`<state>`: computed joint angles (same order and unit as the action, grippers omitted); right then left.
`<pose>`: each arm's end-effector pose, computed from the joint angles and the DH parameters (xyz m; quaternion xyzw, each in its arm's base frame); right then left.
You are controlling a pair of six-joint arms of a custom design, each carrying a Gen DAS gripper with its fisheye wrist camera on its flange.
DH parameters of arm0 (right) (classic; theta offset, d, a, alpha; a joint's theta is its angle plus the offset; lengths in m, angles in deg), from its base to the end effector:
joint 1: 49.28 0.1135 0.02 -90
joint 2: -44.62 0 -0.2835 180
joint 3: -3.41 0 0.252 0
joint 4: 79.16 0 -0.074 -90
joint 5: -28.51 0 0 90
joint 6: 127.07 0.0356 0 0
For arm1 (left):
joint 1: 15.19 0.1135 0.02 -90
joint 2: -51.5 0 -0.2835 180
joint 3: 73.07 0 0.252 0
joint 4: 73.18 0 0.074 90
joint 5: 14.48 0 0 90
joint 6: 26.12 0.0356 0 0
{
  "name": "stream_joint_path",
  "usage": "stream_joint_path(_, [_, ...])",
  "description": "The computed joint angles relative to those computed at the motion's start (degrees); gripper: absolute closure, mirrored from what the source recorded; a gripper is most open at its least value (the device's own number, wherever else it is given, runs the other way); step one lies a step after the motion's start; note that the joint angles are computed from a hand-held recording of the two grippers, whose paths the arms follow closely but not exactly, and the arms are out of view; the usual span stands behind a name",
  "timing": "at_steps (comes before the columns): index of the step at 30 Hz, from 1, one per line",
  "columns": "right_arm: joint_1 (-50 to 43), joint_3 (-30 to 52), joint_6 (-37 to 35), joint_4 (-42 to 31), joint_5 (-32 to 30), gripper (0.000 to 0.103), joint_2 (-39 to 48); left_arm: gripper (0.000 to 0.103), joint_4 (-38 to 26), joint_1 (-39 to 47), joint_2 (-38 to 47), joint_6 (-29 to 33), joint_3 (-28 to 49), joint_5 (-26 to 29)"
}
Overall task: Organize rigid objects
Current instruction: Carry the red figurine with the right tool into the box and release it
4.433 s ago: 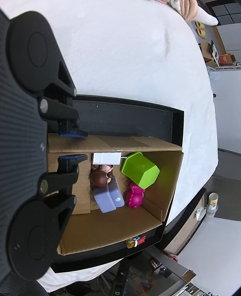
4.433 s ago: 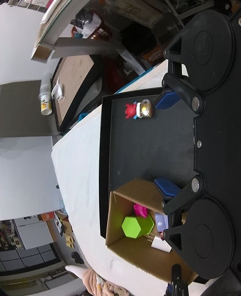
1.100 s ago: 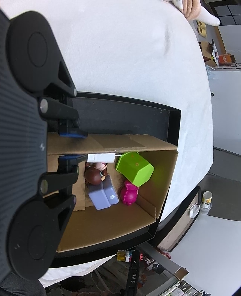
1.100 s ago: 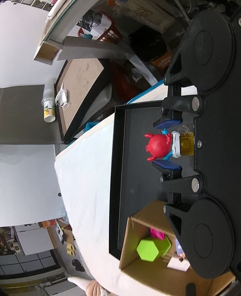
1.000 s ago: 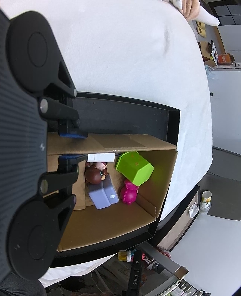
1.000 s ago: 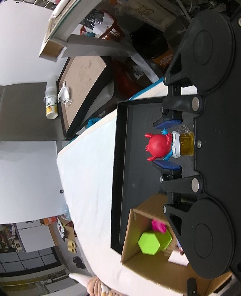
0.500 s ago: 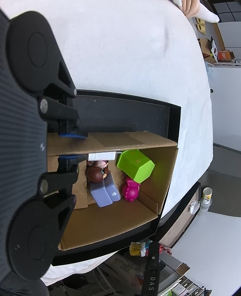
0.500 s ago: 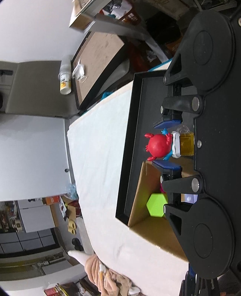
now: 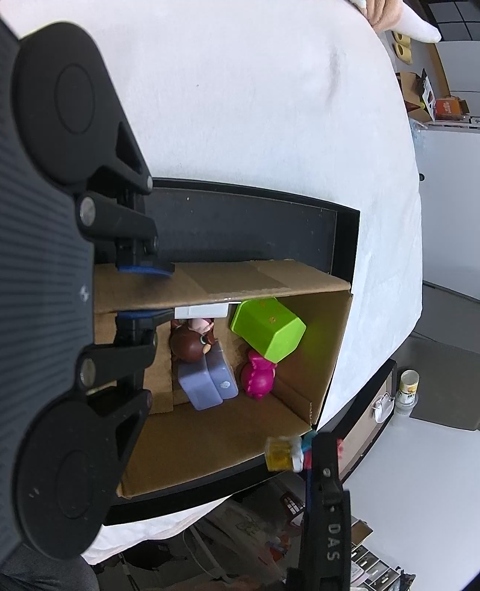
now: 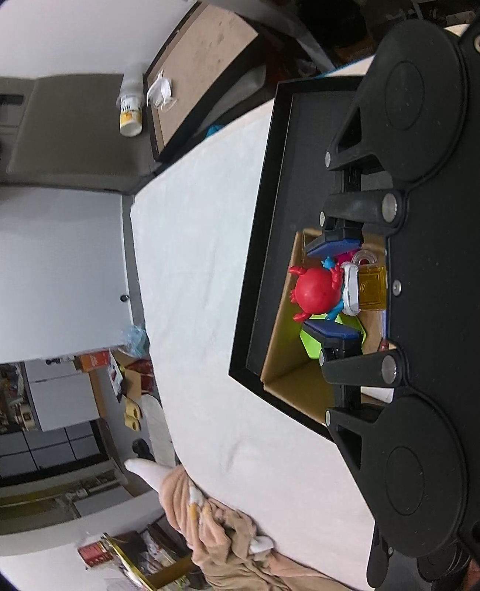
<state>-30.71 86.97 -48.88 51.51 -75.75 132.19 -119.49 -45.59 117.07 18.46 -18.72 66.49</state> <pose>0.3045 0.1115 0.2921 -0.2845 0.8988 0.1360 0.3046 0.1827 -0.1007 0.2305 -0.1469 0.9461 -0.1116 0.2663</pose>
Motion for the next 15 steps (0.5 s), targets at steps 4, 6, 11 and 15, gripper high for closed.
stream_joint_path(4, [1.8,0.2,1.1,-0.2,0.4,0.066,1.4,0.085,0.4,0.2,-0.3,-0.1,-0.4,0.2])
stream_joint_path(6, [2.4,0.2,1.4,-0.2,0.5,0.066,2.1,0.085,0.5,0.2,-0.4,-0.2,-0.4,0.3])
stream_joint_path(11, [3.9,-0.4,1.3,0.2,1.6,0.066,3.5,0.085,0.8,0.5,-0.8,0.0,-0.9,0.5])
stream_joint_path(15, [4.7,-1.4,2.3,1.9,2.0,0.066,3.4,0.085,1.5,1.2,-1.4,0.1,-1.5,1.1])
